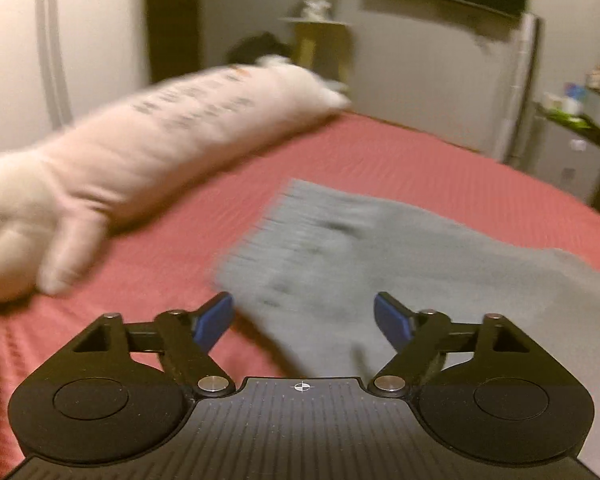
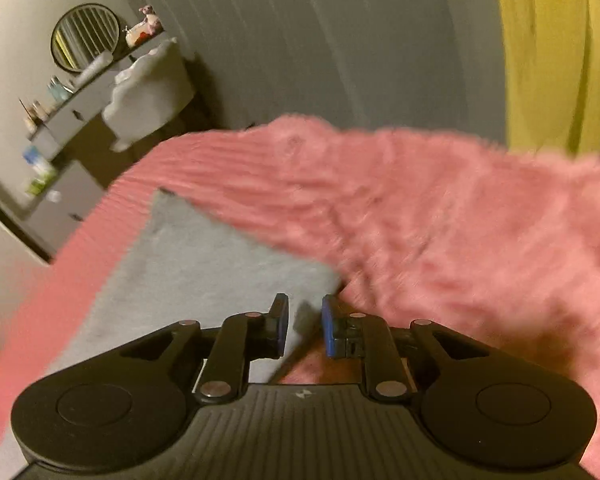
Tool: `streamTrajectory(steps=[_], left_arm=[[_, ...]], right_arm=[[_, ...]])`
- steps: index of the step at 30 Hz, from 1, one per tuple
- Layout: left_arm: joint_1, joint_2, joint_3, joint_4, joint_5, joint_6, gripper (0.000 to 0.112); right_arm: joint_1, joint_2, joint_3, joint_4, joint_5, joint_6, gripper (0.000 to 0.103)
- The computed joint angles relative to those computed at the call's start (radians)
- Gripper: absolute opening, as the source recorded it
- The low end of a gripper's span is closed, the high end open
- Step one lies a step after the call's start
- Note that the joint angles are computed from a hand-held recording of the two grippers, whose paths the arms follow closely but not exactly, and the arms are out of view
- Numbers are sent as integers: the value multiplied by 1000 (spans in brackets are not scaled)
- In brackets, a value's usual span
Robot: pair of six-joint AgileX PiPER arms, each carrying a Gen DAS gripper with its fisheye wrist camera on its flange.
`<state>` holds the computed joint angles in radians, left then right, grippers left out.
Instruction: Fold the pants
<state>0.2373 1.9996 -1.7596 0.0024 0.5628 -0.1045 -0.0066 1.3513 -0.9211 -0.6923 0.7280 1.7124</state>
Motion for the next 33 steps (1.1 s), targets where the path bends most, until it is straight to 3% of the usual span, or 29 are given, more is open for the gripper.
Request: streamTrajectory(steps=[3,5,7,9,11,13,14,18,22,23,28,33], left_arm=[[-27,25,-33,-184,80,122,86],[-61,47,-55,-220,126,148,86],[-101,84,-117,-181,189,189,86],[-141,105,-156,-54,204,142,87],[-132,148,-230,-78,267,156,89],[-104,191,-290,-142,350,157,91],[-90,212,-318,-165,379,146,91],[-49,179,-245,-277,336,185,94],[-44,167,-219,-283,318,193,95],[-44,170,-222,-283,320,196,95],[-69,178,-246,-236,336,170,96],[-66,177,-244,-242,334,173,96]], right_arm=[[-61,9,10,148,-79,-85,18],[-91,8,46,187,-146,-64,18],[-117,6,78,202,-209,-42,23],[-146,14,82,254,-235,-75,25],[-158,12,88,256,-253,-74,32],[-157,15,89,214,-262,-38,50],[-155,16,92,190,-269,-12,51],[-171,34,103,133,-318,43,48],[-118,31,65,29,-221,94,18],[-105,24,65,-6,-212,109,16],[-93,21,28,-20,-190,31,17],[-142,45,36,59,-276,-35,35]])
